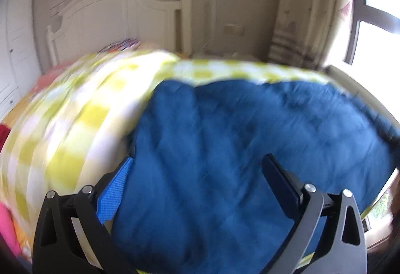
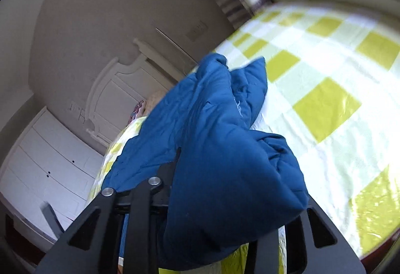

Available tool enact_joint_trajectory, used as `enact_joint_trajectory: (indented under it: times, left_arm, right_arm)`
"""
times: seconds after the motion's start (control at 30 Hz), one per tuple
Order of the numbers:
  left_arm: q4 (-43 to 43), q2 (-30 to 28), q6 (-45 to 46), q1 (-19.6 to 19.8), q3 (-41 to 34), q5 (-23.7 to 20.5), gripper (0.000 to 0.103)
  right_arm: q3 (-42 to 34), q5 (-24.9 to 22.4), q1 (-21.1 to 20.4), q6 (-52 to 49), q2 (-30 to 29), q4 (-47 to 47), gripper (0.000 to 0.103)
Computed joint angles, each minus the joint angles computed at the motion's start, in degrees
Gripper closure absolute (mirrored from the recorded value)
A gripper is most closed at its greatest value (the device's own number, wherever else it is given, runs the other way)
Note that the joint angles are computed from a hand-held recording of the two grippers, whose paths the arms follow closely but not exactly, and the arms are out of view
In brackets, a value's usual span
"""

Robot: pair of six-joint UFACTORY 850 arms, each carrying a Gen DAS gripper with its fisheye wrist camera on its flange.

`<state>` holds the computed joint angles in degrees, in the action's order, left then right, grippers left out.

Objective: Fold large clothes

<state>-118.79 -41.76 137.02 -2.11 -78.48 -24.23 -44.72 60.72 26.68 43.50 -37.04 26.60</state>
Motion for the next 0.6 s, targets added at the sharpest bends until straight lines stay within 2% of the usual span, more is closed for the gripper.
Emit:
enact_joint_trajectory:
  times: [0.07, 0.17, 0.2, 0.23, 0.3, 0.33, 0.4, 0.47, 0.57, 0.6]
  left_arm:
    - [2.77, -0.66, -2.74, -2.23, -2.75, -1.36, 0.003]
    - [-7.35, -1.24, 7.61, -6.5, -5.24, 2.06, 0.003]
    - [-8.57, -2.01, 8.86, -8.08, -6.82, 4.12, 0.002]
    - [-7.39, -3.55, 8.23, -9.82, -9.27, 8.19, 0.002]
    - [2.17, -8.7, 1.64, -12.87, -14.19, 16.37, 0.002]
    - [8.17, -10.84, -2.75, -13.37, -15.69, 17.97, 0.002]
    - [19.52, -11.43, -14.42, -12.53, -16.16, 16.07, 0.002]
    - [25.18, -10.58, -21.1, -10.78, -15.44, 12.28, 0.002]
    - [17.74, -6.53, -17.68, -4.73, -11.1, 0.47, 0.002]
    - [14.95, -5.35, -18.2, -1.37, -9.95, -5.28, 0.002]
  right_arm:
    - [0.06, 0.25, 0.84, -3.09, 0.81, 1.72, 0.069]
    - [0.28, -0.3, 1.39, -5.95, 1.86, 3.11, 0.069]
    - [0.33, -0.57, 1.57, -6.53, 2.11, 3.47, 0.069]
    - [0.37, -0.89, 1.75, -7.14, 2.38, 3.85, 0.069]
    - [0.25, -1.35, 1.87, -7.64, 2.73, 4.1, 0.069]
    - [0.17, -1.8, 2.06, -8.37, 3.19, 4.28, 0.069]
    - [-0.54, -2.93, 3.22, -13.17, 4.31, 7.06, 0.069]
    - [-1.51, -3.45, 4.57, -19.17, 5.52, 10.23, 0.069]
    - [-5.43, -4.85, 6.92, -31.71, 6.86, 15.47, 0.069]
    - [-7.09, -5.43, 7.62, -35.87, 6.79, 17.05, 0.069]
